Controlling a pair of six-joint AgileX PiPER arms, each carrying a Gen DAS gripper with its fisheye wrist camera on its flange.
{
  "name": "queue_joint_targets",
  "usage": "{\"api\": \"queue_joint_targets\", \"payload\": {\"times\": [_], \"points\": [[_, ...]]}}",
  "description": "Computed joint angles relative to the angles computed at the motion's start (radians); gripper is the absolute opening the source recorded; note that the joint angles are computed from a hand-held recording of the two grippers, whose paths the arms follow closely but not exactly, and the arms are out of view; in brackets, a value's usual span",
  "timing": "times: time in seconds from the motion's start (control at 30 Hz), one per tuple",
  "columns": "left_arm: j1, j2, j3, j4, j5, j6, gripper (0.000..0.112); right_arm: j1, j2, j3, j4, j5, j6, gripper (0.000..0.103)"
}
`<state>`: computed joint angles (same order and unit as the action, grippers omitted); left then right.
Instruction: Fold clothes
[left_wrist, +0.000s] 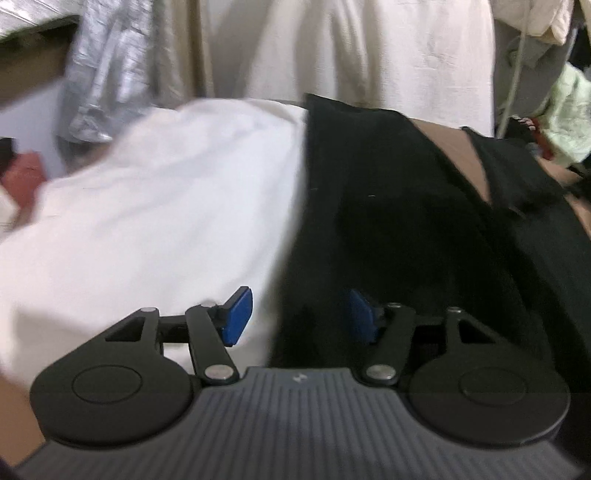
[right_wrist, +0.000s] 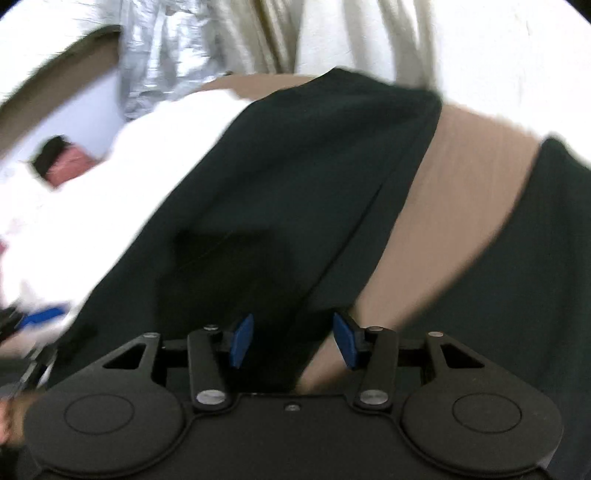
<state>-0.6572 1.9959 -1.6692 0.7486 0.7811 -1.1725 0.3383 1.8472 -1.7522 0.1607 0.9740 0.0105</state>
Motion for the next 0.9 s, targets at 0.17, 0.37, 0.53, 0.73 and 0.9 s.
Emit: {"api": "queue_joint_targets", "payload": {"times": [0.17, 0.37, 0.53, 0.73, 0.9], "points": [[-0.072, -0.097, 0.087, -0.021, 0.085, -0.099, 0.073, 0.103, -0.38, 0.5, -0.056, -0.095, -0.058, 0.054], [-0.137, -0.1, 0.076, -0.158, 0.227, -0.055, 0.084, 0.134, -0.7, 0.884, 0.032, -0.219, 0.039, 0.054], [-0.129, -0.061, 0.045, -0.238, 0.279, -0.005, 0.095, 0.274, -0.891, 1.023, -0.18, -0.181, 0.265, 0.057], [-0.143, -0.133, 0.105, -0.202, 0.35, -0.148, 0.096, 0.561, -1.06, 1.078, -0.609, 0.07, 0.753, 0.06], [-0.099, -0.175, 0.215, -0.298, 0.166, -0.168, 0.096, 0.622, -1.243, 1.146, -0.592, 0.175, 0.879, 0.061]]}}
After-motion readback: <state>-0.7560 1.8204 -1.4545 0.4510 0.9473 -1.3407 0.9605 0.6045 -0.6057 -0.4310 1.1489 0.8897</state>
